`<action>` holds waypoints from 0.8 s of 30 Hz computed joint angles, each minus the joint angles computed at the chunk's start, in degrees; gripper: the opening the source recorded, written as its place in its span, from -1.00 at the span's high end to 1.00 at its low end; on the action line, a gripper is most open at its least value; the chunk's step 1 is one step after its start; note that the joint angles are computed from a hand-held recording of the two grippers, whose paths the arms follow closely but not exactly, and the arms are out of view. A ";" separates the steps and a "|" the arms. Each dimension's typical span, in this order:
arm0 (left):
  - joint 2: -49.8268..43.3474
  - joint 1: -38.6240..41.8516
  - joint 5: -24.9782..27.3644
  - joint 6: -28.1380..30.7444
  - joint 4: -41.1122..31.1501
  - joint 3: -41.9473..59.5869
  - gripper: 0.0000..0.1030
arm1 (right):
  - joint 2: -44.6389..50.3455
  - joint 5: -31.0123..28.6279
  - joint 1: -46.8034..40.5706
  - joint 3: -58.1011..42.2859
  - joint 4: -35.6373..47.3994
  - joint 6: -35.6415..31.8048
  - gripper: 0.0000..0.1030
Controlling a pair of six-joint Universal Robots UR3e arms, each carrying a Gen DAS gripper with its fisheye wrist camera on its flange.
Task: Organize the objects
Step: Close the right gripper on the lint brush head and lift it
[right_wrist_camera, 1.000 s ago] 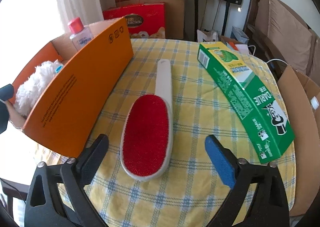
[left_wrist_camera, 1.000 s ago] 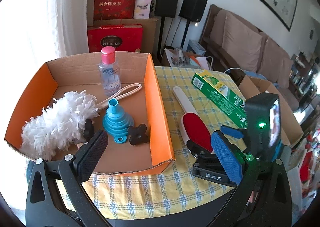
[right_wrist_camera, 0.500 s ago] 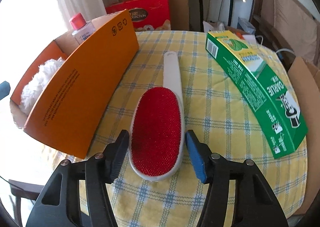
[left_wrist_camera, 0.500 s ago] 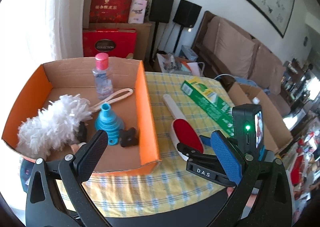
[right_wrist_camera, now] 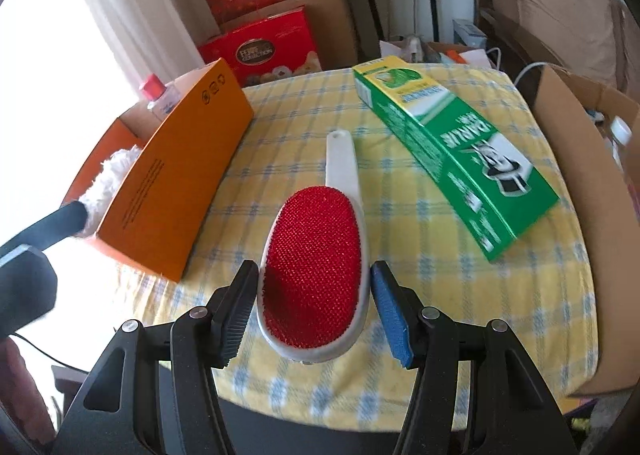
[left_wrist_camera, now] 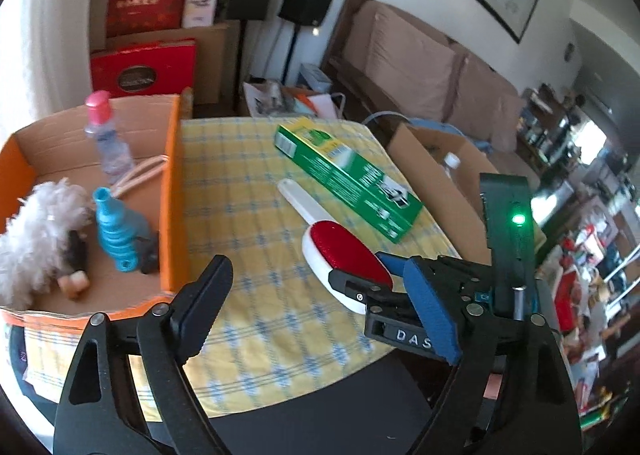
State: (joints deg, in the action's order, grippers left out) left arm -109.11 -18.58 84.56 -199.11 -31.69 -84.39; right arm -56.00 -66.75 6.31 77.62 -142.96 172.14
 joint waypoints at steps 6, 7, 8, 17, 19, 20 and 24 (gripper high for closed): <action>-4.65 -1.41 -1.07 -0.90 -2.30 4.01 -0.60 | -4.19 1.79 -2.07 7.17 -2.23 -0.71 -0.15; -5.50 -1.71 -0.60 -1.35 -2.18 4.32 -0.60 | -4.66 2.01 -2.36 8.10 -2.44 -0.79 -0.15; -6.33 -1.73 -0.97 -1.81 -2.12 4.54 -0.60 | -4.95 2.14 -2.49 8.73 -2.67 -0.75 -0.15; -11.37 0.84 -10.22 -4.98 0.28 4.51 -0.56 | -7.42 4.05 -4.01 14.44 -4.42 -1.53 -0.15; -12.47 1.86 -13.56 -5.73 0.59 4.85 -0.39 | -7.66 4.47 -3.97 15.09 -4.58 -1.56 -0.15; -13.04 2.25 -15.04 -6.09 0.67 5.08 -0.30 | -7.77 4.74 -4.00 15.32 -4.61 -1.60 -0.15; -15.32 2.82 -17.37 -7.67 0.82 6.18 -0.05 | -8.33 5.26 -3.90 15.93 -4.66 -1.54 -0.15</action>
State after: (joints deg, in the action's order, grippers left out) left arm -124.43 -15.76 67.20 -206.79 -30.87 -78.22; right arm -64.33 -61.49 2.41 93.55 -147.62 170.60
